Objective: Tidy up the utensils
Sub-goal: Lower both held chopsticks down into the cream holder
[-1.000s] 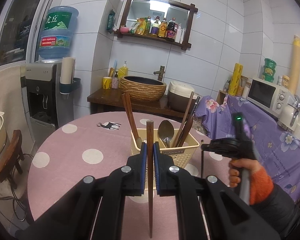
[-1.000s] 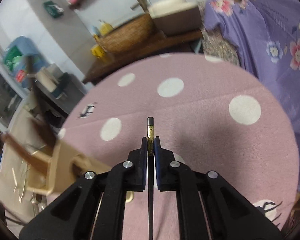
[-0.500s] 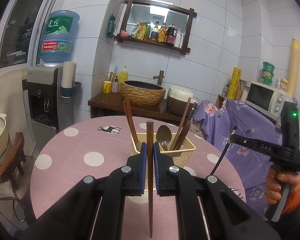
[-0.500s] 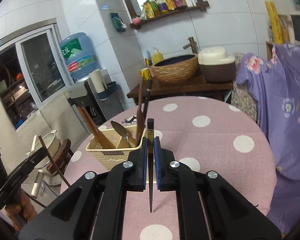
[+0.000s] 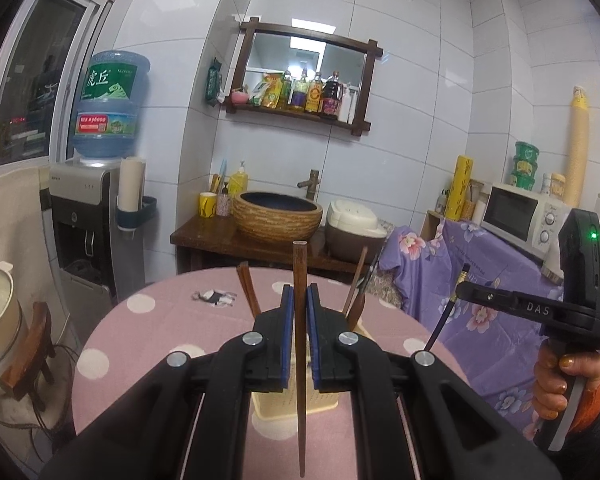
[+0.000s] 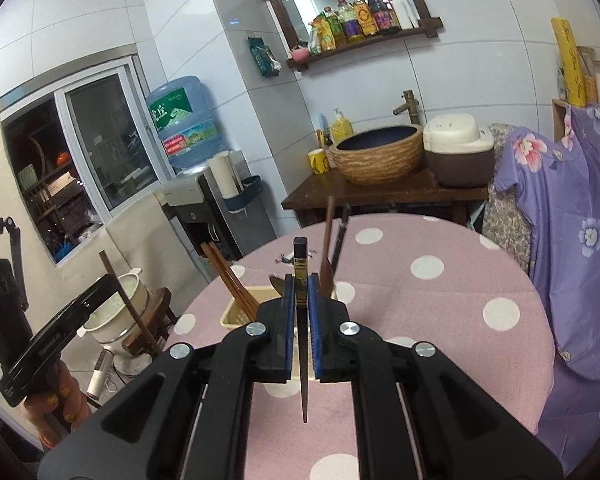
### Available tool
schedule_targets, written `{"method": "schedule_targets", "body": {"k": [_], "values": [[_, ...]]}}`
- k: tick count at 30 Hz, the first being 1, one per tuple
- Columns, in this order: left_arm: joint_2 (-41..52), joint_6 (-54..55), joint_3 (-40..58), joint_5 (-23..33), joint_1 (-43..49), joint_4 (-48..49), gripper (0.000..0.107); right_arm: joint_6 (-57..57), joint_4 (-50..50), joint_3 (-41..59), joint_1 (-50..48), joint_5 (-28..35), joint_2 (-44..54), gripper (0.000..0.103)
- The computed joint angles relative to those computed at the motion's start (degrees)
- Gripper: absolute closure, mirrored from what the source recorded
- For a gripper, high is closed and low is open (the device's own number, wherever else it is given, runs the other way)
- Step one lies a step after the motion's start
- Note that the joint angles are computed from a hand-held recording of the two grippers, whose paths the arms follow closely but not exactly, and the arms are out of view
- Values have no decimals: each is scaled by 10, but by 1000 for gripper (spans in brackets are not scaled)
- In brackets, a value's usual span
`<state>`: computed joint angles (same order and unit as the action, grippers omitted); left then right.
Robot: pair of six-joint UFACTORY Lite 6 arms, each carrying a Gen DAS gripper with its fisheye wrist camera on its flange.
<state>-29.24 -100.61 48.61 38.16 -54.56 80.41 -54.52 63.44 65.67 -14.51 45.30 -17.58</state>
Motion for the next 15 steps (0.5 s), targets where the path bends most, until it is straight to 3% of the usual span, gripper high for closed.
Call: {"method": "schedule_targets", "body": {"k": [9,15], "values": [[132,96,229,-50,100,-44,99,159,-116,235,88,-77,94,96],[224,41,296,-62,133,5,99,266,-240,303,156,-163,170,96]]}}
